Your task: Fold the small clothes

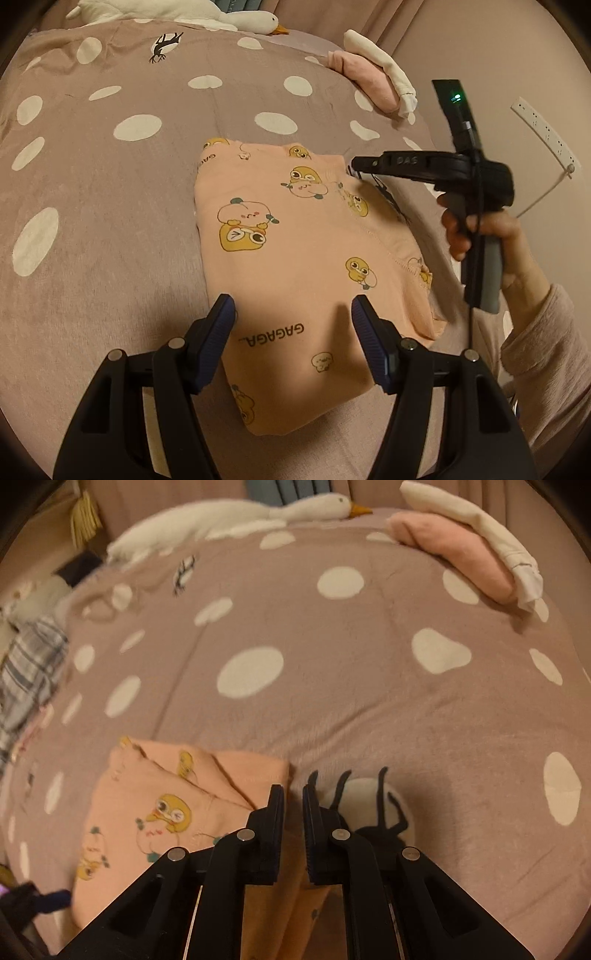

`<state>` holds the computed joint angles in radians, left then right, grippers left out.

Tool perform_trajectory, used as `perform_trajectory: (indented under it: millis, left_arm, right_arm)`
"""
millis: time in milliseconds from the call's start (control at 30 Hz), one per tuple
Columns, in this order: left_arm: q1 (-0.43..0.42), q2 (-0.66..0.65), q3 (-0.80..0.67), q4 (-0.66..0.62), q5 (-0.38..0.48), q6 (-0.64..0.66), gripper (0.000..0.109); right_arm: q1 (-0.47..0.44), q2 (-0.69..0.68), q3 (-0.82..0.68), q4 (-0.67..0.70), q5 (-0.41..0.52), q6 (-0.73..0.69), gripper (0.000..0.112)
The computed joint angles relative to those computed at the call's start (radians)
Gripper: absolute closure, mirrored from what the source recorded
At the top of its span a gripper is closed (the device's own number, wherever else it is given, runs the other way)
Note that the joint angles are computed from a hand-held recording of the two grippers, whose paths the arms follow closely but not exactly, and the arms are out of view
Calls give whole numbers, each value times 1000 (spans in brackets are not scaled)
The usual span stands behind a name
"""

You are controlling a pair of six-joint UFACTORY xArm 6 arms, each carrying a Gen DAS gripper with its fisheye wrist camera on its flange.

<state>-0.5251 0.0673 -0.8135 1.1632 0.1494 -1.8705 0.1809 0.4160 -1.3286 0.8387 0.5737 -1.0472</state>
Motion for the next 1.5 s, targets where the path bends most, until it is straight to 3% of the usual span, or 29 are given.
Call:
perform_trajectory:
  millis: [200, 233, 300, 400, 467, 600, 733, 867, 967, 1133, 1233, 1333, 1400, 1500]
  left_arm:
    - [9, 7, -3, -1, -14, -8, 43]
    - [7, 7, -2, -6, -12, -1, 43]
    - [3, 8, 0, -28, -4, 21, 43]
    - [-5, 8, 3, -66, 11, 51, 43]
    - [-14, -1, 7, -78, 25, 65, 43]
    - [-28, -12, 17, -98, 47, 80, 43]
    - [-37, -12, 20, -99, 58, 72, 43]
    - [-45, -15, 22, -114, 71, 85, 43]
    - [-49, -17, 25, -134, 78, 101, 43]
    - [-57, -19, 35, -169, 93, 125, 43]
    - [-55, -24, 58, -204, 80, 137, 43]
    - [-54, -36, 84, -209, 70, 123, 43]
    - [-51, -44, 98, -198, 54, 97, 44]
    - [-37, -54, 112, -138, 21, 1, 47]
  right_arm:
    - [-16, 16, -38, -45, 86, -11, 103]
    - [-20, 16, -44, -24, 136, -40, 103]
    - [-5, 0, -8, 3, 137, -94, 103]
    - [52, 6, 45, -127, -42, -21, 103]
    - [50, 10, 43, -102, -58, 3, 103]
    - [72, -44, 134, -120, -258, 47, 103]
    - [38, -188, 235, 152, -120, -233, 103]
    - [16, -289, 337, 236, -8, -334, 103]
    - [7, -303, 370, 215, 37, -340, 103]
    - [23, -258, 394, 123, -65, -263, 103]
    - [-19, -262, 388, 140, -6, -241, 103]
    - [-33, -301, 427, 165, -13, -251, 102]
    - [-42, -341, 464, 207, -4, -292, 101]
    - [-66, -438, 540, 284, 86, -392, 99]
